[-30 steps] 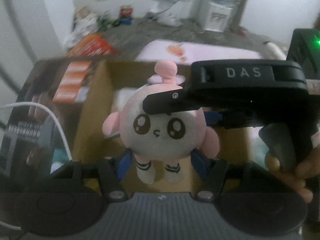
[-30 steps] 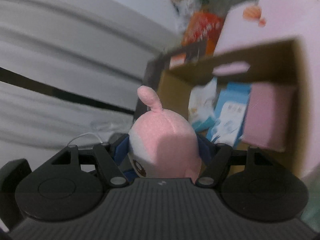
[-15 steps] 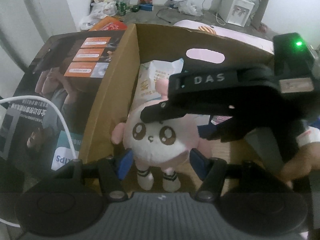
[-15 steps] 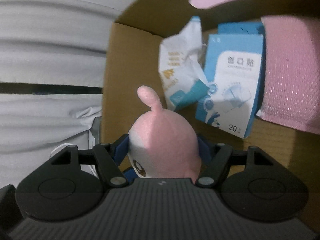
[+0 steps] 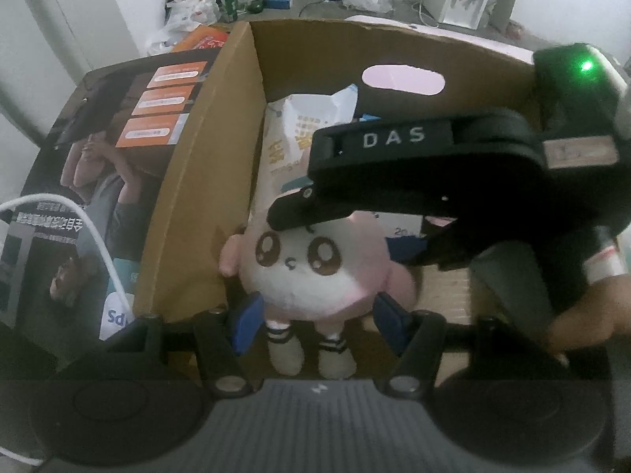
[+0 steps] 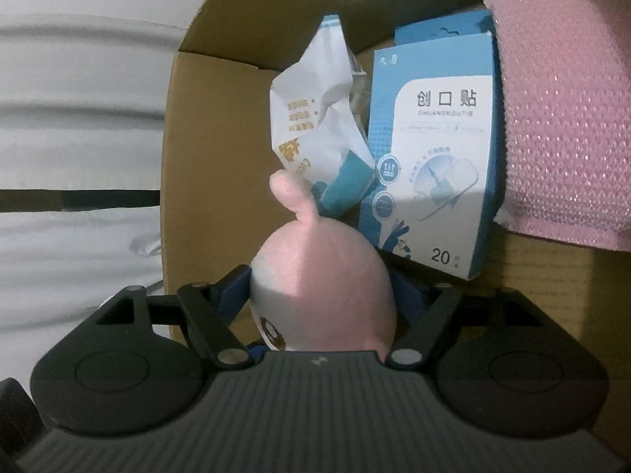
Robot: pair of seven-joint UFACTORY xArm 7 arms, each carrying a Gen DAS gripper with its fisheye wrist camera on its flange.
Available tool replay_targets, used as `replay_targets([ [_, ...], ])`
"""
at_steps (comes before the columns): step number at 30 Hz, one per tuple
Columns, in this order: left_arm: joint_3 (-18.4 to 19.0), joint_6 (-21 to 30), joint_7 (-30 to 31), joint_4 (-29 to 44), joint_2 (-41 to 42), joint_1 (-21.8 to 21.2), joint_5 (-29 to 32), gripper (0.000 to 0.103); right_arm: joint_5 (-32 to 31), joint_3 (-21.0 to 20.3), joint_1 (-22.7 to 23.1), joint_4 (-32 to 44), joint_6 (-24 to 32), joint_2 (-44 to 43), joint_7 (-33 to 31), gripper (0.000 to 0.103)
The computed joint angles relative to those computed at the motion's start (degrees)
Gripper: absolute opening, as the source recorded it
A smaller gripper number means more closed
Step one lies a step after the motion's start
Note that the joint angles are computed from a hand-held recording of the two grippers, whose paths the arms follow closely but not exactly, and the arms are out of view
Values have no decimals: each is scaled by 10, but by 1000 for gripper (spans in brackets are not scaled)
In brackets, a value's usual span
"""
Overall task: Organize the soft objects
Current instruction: 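Lower the bunny plush into the box and open the right tool, then return the right tool to the pile and grasp the orange-striped towel roll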
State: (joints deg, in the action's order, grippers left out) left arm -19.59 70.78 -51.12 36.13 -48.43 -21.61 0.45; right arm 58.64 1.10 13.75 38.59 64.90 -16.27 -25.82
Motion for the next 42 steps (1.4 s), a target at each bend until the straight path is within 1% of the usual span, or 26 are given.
replay_targets([
  [5,3,-3,1,-4,-2,-1,-3,61,-29,5,1,0,-8,-30,20,77],
  [9,2,-2,-2,-4,-1,-1,-5,61,-51,-5,-2,-1,-11,-62,38,77],
  [11,1,-1,-3,-3,1,-1,-3,61,-60,-11,-2,-2,-14,-74,43,69],
  [12,-1,1,-3,-1,3,-1,-2,61,-64,-14,-2,-4,-9,-81,50,55],
  [14,-4,6,-3,3,7,-1,2,61,-66,-18,-2,-10,-1,-91,66,55],
  [17,-4,11,-4,6,10,-3,3,61,-64,-30,-2,-10,4,-94,65,54],
  [19,-3,13,-3,9,11,-4,2,62,-60,-32,-2,-11,4,-92,61,55],
  [22,-6,18,-9,16,7,-4,1,66,-64,-41,-9,-3,13,-88,51,56],
  [25,-9,25,-16,26,3,-4,0,68,-35,-38,-4,-10,-9,-75,22,58],
  [27,-10,28,-22,34,1,-3,-3,69,-30,-44,-10,-6,0,-81,17,59],
  [32,-20,24,-33,66,9,4,2,70,-3,-69,-26,13,36,-94,5,65],
  [35,-28,7,-38,88,25,6,4,71,17,-86,-39,21,61,-104,2,70],
  [37,-34,-6,-39,106,44,6,5,71,29,-102,-52,28,82,-111,2,75],
  [42,-55,-49,-43,160,113,1,20,71,30,-143,-100,53,133,-114,11,80],
])
